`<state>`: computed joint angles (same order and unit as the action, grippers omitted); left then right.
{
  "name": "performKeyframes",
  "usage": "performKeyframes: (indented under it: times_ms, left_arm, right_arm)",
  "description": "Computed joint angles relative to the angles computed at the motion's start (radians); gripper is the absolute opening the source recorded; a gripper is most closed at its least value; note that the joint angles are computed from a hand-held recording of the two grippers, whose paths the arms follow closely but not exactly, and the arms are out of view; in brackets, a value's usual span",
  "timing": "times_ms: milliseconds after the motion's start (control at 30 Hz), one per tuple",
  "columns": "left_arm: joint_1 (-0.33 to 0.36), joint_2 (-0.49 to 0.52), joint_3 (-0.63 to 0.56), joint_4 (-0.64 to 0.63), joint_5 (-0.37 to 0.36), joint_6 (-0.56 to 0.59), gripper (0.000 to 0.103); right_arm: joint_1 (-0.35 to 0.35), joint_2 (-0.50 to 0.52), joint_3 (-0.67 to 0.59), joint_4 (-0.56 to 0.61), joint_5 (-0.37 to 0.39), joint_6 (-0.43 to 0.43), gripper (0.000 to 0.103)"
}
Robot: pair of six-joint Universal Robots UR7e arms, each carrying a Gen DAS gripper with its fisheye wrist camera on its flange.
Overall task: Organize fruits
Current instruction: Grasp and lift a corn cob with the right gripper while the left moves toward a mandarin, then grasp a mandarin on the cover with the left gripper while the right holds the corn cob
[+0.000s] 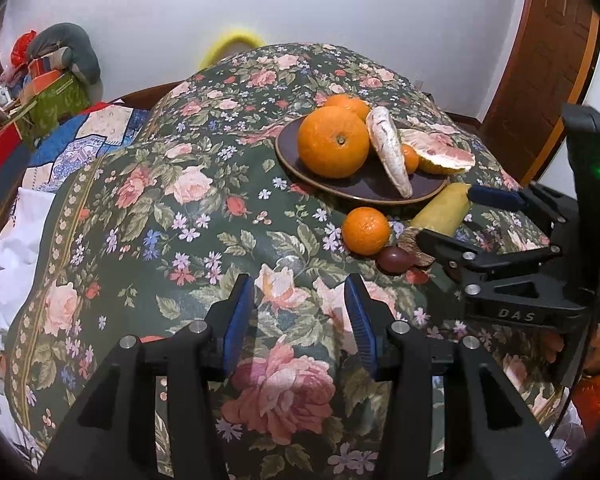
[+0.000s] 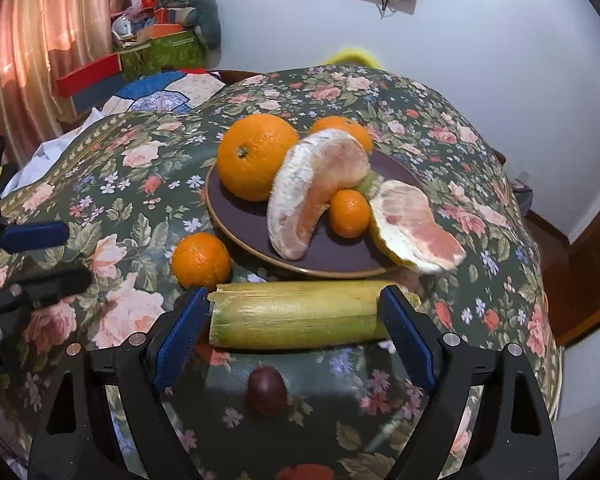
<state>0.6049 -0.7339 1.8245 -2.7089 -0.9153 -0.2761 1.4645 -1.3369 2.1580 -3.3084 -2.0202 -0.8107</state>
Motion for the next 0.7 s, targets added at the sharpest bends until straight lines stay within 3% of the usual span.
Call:
performKeyframes:
  times_ms: [133, 467, 700]
  left_arm:
    - [-0.002, 0.016, -0.017, 0.003, -0.008, 0.002, 0.047]
    - [-0.009, 0.051, -0.052, 0.011, -0.021, 0.020, 0.047]
    - [0.000, 0.075, -0.083, 0.011, -0.042, 0.023, 0.047]
  right_arm:
    - [-0.044, -0.068, 0.008, 0.098, 0.056, 0.065, 0.072]
    - [-0.119, -0.162, 0.038, 0.103, 0.091, 0.098, 0.070]
    - [-0.162, -0.216, 0.017, 0.198, 0.177, 0.183, 0.070]
